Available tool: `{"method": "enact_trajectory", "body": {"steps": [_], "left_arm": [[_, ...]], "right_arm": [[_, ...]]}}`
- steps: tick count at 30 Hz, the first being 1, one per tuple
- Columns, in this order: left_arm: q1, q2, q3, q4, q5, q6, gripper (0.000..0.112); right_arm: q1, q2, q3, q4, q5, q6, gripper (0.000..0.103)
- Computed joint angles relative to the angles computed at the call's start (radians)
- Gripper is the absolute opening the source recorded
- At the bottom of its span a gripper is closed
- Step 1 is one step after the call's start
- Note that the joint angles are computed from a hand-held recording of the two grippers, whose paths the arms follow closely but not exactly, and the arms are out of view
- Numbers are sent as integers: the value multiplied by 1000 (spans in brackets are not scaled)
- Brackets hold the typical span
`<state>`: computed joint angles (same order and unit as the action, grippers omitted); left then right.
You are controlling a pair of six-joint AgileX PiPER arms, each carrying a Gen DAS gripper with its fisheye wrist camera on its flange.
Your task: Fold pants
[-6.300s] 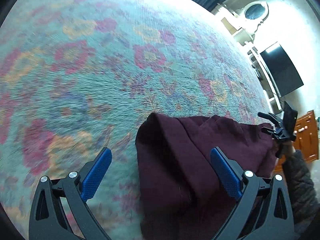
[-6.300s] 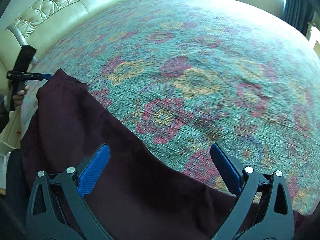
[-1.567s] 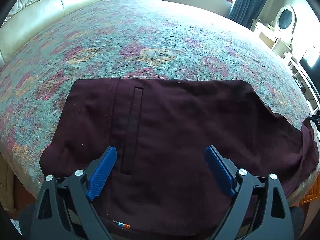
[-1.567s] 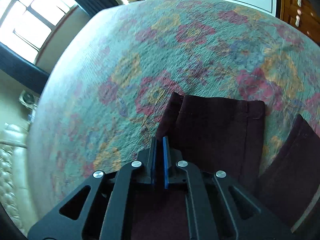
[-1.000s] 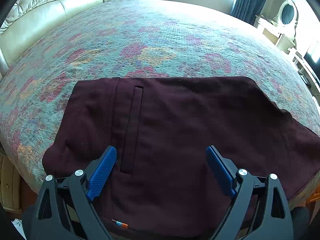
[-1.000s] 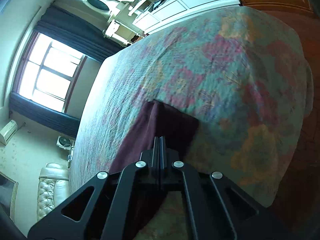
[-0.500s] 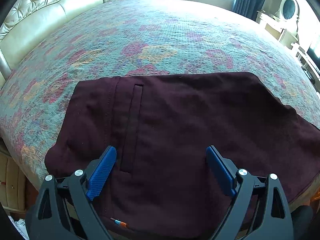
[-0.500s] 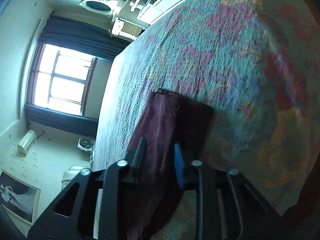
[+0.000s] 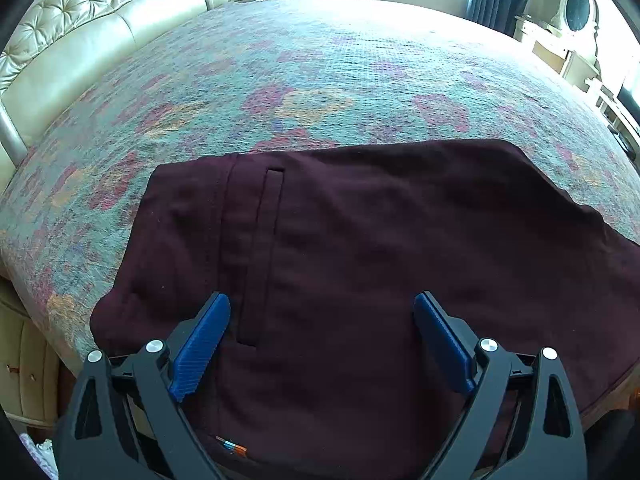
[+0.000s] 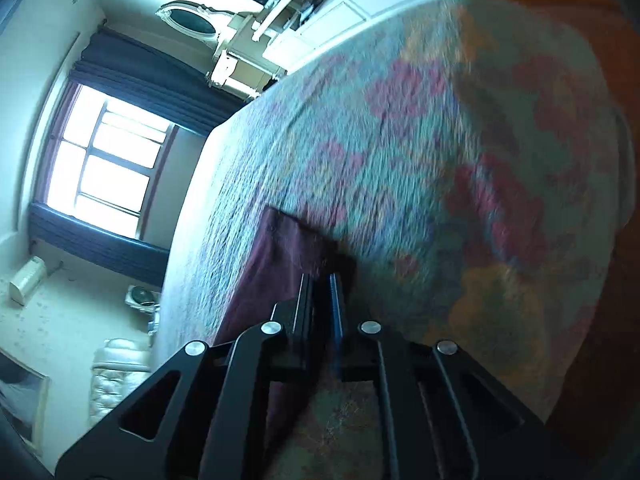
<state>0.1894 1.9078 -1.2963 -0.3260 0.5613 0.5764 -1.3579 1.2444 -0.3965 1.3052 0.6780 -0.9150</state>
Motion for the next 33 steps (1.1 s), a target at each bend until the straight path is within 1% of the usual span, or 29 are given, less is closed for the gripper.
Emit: {"method": "enact_trajectory", "body": {"steps": [1, 2, 3, 4, 6, 9, 10, 11, 12, 13, 14, 15, 16, 18, 19, 20, 21, 22, 23, 25, 26, 29, 30, 31, 32, 33], "left_arm": [[1, 2, -4, 0, 5, -1, 92], [1, 3, -8, 5, 9, -9, 92], [-2, 3, -9, 10, 9, -17, 92], [-2, 3, -8, 13, 8, -21, 92], [-4, 1, -3, 13, -1, -23, 92], [1, -1, 6, -8, -14, -2, 92], [1, 0, 6, -9, -17, 0, 92], [0, -1, 10, -6, -22, -2, 92], [-3, -2, 12, 3, -27, -11, 92], [-7, -2, 12, 13, -29, -22, 92], [-11, -2, 11, 26, -30, -36, 92], [-13, -1, 9, 35, -30, -47, 93], [-16, 1, 8, 39, -31, -53, 93], [-17, 2, 7, 43, -36, -58, 93], [-18, 2, 10, 42, -42, -60, 93], [-19, 2, 13, 44, -49, -65, 93], [-20, 1, 18, 46, -57, -68, 93], [-22, -1, 22, 52, -64, -74, 93], [-26, -2, 26, 63, -69, -85, 93], [-23, 1, 21, 59, -66, -78, 93], [-20, 2, 16, 52, -59, -70, 93], [-13, 4, 8, 33, -44, -48, 93], [-11, 4, 6, 27, -40, -42, 93], [-8, 5, 4, 19, -37, -33, 93], [-6, 4, 3, 13, -34, -25, 93], [-3, 5, 0, 6, -28, -17, 93]], "right_arm": [[33, -42, -40, -62, -34, 66, 12], [64, -48, -89, -109, -40, 100, 23], [114, -13, -153, -165, -47, 141, 39], [159, 48, -214, -199, -34, 155, 45], [256, 177, -318, -249, -46, 183, 47], [384, 359, -475, -437, -78, 336, 47], [398, 382, -482, -467, -70, 351, 47], [409, 425, -512, -491, -45, 368, 47], [418, 453, -527, -492, -17, 368, 42], [438, 455, -522, -500, -29, 375, 28], [459, 453, -523, -531, -61, 392, 9], [461, 449, -532, -523, -53, 389, 8], [451, 433, -522, -474, -55, 345, 7], [424, 385, -477, -387, -81, 267, 5], [417, 379, -459, -368, -100, 254, 0], [413, 374, -438, -376, -154, 261, 0], [378, 376, -420, -343, -168, 239, 0], [333, 384, -394, -271, -162, 181, 0], [295, 395, -381, -233, -143, 139, 0], [197, 439, -378, -132, -17, 5, 0], [155, 463, -385, -123, 55, -13, 2], [68, 536, -440, -174, 250, -23, 25], [50, 544, -451, -187, 289, -32, 33], [34, 564, -466, -197, 340, -42, 39], [17, 598, -484, -202, 410, -59, 51], [9, 610, -495, -220, 452, -62, 55]]}}
